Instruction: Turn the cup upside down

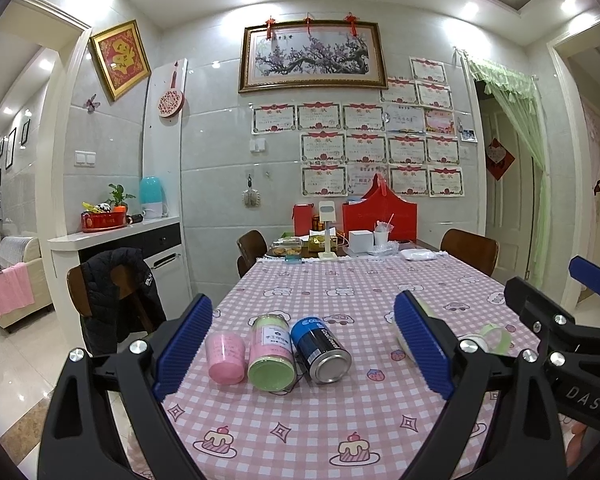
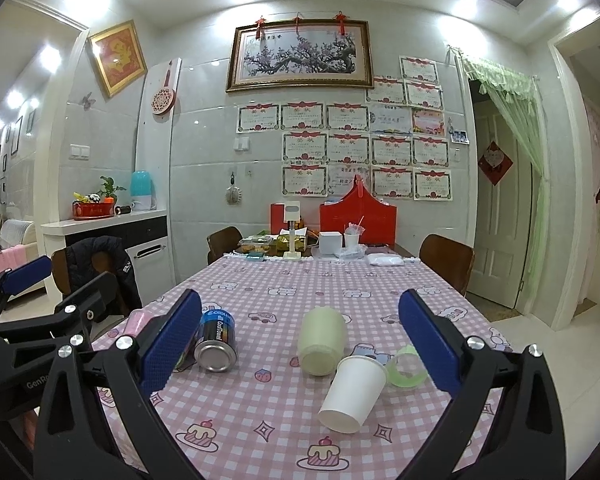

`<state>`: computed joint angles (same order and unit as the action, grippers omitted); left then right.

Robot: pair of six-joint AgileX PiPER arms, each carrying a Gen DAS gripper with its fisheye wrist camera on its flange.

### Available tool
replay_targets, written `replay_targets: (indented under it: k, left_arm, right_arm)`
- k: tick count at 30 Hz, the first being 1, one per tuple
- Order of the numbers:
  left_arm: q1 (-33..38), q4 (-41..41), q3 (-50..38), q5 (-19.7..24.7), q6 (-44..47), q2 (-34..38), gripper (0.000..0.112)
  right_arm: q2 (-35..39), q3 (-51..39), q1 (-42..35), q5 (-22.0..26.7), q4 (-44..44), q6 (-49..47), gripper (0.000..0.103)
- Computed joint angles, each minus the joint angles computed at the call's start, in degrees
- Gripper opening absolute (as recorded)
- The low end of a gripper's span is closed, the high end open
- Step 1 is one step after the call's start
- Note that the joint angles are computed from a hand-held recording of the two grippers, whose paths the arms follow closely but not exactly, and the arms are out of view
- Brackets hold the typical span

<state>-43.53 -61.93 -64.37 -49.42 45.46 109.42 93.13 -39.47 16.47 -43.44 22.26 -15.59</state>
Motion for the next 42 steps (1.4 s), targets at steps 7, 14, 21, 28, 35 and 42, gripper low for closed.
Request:
replay_targets:
  k: [7,14,21,28,35,42]
  left_arm:
    - [0.0,0.0,0.5,0.2,-0.2,-0.2,0.091]
    - [-0.1,0.2,0.7,0.0,-0.4,-0.3,0.091]
    - [-0.1,0.0,0.6,0.2,-0.3,-0.3,0.091]
    - [-0.1,-0.7,0.0,0.8,0.6,0.0,0.091]
    - [0.1,-1.1,-0.7,1.3,1.3,0.5,0.091]
    - [0.7,-2.0,-2.6,2.9,2.7,1.4,0.091]
  right_arm:
    - [-0.1,0.0,-0.6,0.4,-0.7,0.5,0.095]
    - [-0.2,0.0,-0.5,0.6,-0.5,0.3,0.095]
    - [-0.1,-0.1,-0.5,0.8,-0.2,0.1,0.095]
    - [-0.2,-0.2,-0.5,1.4,-0.1,0.1,0.095]
    - [0.1,-0.6,-0.9,2.1,-0.3,0.4,0.095]
    - [0.5,-1.6,-1.8,3.2,-1.0,0.6,0.095]
